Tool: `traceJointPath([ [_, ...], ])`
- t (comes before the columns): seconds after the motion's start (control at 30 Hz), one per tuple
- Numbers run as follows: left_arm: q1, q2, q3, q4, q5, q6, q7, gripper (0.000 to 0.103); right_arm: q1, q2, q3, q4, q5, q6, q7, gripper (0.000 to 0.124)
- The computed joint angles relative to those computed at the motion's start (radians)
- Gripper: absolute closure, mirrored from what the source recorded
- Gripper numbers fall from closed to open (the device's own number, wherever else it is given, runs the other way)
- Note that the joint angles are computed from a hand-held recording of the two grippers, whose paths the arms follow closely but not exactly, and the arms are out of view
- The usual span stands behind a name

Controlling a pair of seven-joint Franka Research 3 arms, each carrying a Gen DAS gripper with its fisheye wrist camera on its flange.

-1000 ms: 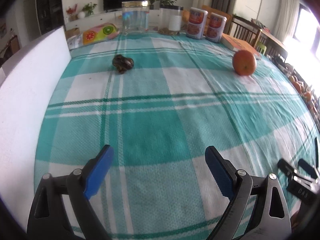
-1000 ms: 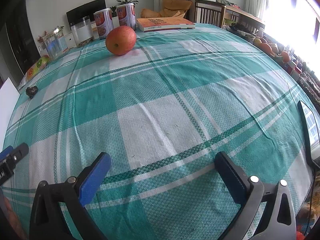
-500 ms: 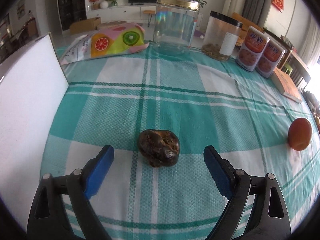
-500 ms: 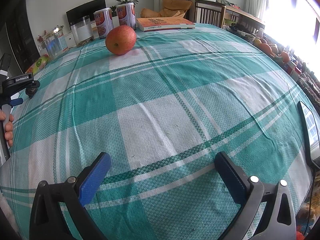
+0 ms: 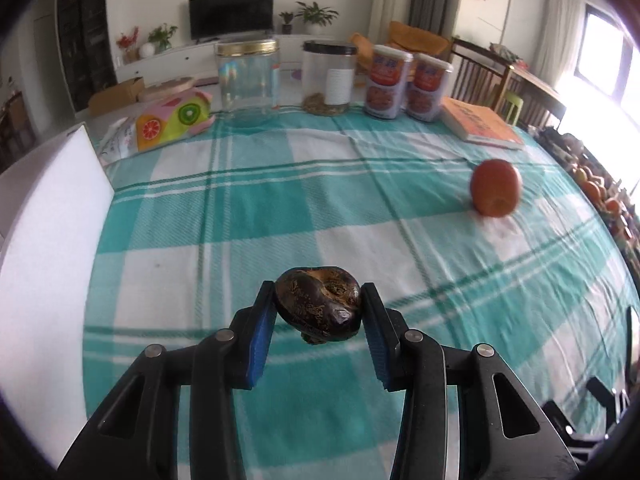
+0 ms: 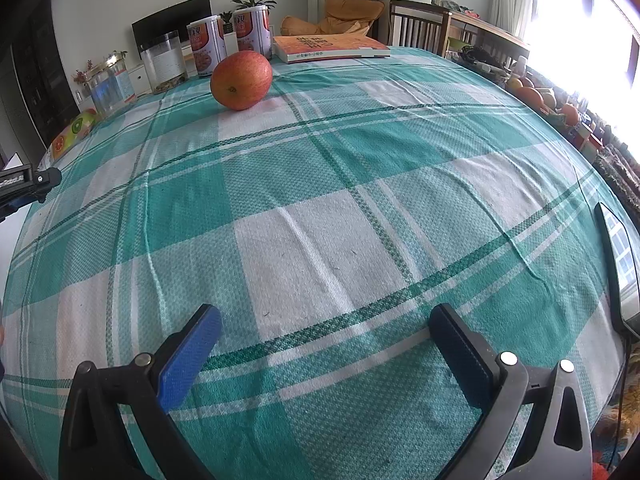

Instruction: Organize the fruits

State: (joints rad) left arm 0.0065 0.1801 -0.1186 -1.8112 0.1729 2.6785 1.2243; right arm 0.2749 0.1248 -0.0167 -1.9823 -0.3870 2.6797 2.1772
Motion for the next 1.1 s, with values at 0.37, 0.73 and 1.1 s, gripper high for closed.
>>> traceJointPath([
  [0.37,-0.047,-0.104,-0.015,-0.202,0.012,0.019,-0.013,0.054,0.001,-0.001,-0.001,-0.001,-0.001,0.000,0.001,0.021],
  [0.73,-0.059,-0.099,0.001,-0.222,0.219,0.046,-0.183,0.012,0.000,-0.001,0.000,-0.002,-0.001,0.000,0.001,0.021],
  [1.1,-0.055,-0.098,-0.002,-0.221,0.227,0.045,-0.190,0.011,-0.069,0.016,0.055,0.031,0.383,0.026,-0.339,0.021],
])
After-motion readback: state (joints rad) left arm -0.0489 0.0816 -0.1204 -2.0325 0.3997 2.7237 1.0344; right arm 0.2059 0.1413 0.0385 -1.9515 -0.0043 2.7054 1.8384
